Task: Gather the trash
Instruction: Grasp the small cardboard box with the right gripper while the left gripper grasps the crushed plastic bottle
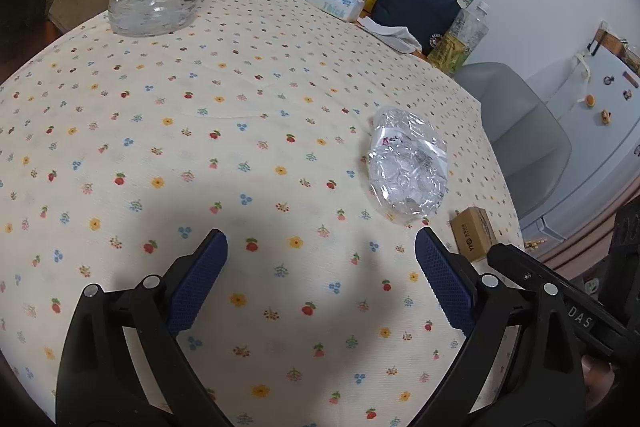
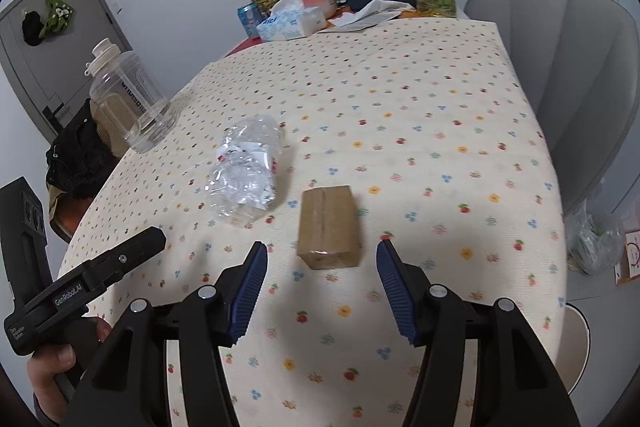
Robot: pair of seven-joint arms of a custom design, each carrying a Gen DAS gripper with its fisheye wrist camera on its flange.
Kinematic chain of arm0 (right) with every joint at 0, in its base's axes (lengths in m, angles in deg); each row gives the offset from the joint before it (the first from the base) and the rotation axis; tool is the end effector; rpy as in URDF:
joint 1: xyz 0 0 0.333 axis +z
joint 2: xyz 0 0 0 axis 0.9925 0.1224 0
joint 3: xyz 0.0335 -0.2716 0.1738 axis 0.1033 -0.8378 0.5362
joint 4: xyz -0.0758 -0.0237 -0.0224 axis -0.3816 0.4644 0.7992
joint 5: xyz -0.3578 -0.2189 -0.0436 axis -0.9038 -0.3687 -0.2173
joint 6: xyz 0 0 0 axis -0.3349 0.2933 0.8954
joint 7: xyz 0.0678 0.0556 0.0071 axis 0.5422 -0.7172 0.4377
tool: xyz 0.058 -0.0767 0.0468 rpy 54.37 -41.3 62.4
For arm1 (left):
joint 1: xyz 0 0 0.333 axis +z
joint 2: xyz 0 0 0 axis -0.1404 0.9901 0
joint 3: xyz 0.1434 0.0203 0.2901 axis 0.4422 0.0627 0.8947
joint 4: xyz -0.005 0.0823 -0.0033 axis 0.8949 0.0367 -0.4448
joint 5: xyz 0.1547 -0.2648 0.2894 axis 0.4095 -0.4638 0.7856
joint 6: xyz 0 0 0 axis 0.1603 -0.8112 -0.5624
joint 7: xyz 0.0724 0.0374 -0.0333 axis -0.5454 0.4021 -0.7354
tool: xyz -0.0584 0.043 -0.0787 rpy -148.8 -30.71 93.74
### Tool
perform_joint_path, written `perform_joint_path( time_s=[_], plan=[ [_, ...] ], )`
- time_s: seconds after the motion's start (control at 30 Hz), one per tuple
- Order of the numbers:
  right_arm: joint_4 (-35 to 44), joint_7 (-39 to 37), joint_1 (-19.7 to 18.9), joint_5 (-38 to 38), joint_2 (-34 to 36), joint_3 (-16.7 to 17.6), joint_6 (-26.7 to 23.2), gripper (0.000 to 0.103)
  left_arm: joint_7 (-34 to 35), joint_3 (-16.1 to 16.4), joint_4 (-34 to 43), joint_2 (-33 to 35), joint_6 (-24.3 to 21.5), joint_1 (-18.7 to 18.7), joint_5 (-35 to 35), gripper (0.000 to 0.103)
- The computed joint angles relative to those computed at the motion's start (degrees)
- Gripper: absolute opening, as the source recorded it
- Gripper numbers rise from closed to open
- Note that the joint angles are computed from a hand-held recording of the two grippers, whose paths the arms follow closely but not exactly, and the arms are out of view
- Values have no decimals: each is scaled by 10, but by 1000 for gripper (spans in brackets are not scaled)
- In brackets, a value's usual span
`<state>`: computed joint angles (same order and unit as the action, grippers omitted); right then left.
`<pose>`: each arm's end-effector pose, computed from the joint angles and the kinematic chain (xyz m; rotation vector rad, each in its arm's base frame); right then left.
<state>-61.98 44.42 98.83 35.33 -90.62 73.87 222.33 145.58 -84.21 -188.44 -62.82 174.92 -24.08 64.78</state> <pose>0.4192 0.1314 0.5297 -1.8031 1.6474 -0.2172 0.3962 -0.1044 0.4880 -2.1313 1.6265 -1.0436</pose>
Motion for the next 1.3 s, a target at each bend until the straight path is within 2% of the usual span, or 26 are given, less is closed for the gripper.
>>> perform_joint_path(
  time_s=[0.13, 0.17, 0.2, 0.43, 0.7, 0.97, 1.3],
  plan=[
    [18, 7, 1, -7, 33, 9, 2, 55, -3, 0, -2, -9, -3, 12, 5, 94],
    [20, 10, 0, -11, 40, 12, 4, 42, -3, 1, -2, -10, -5, 14, 6, 94],
    [23, 13, -2, -17, 44, 14, 2, 35, -3, 1, 0, -10, -7, 16, 8, 94],
    [-20, 7, 9, 9, -12, -6, 23, 35, 8, -4, 28, 17, -11, 5, 10, 94],
    [-73, 15, -22, 21, -94, -29, 15, 35, 23, -27, 84, 86, -13, -18, 4, 94],
    [-106, 12, -57, 26, -142, -52, 2, 35, -10, -77, 146, 149, -33, 21, 47, 94],
    [-123, 10, -97, 26, -168, -66, -11, 35, -66, -106, 191, 199, -51, 54, 111, 94]
  ],
)
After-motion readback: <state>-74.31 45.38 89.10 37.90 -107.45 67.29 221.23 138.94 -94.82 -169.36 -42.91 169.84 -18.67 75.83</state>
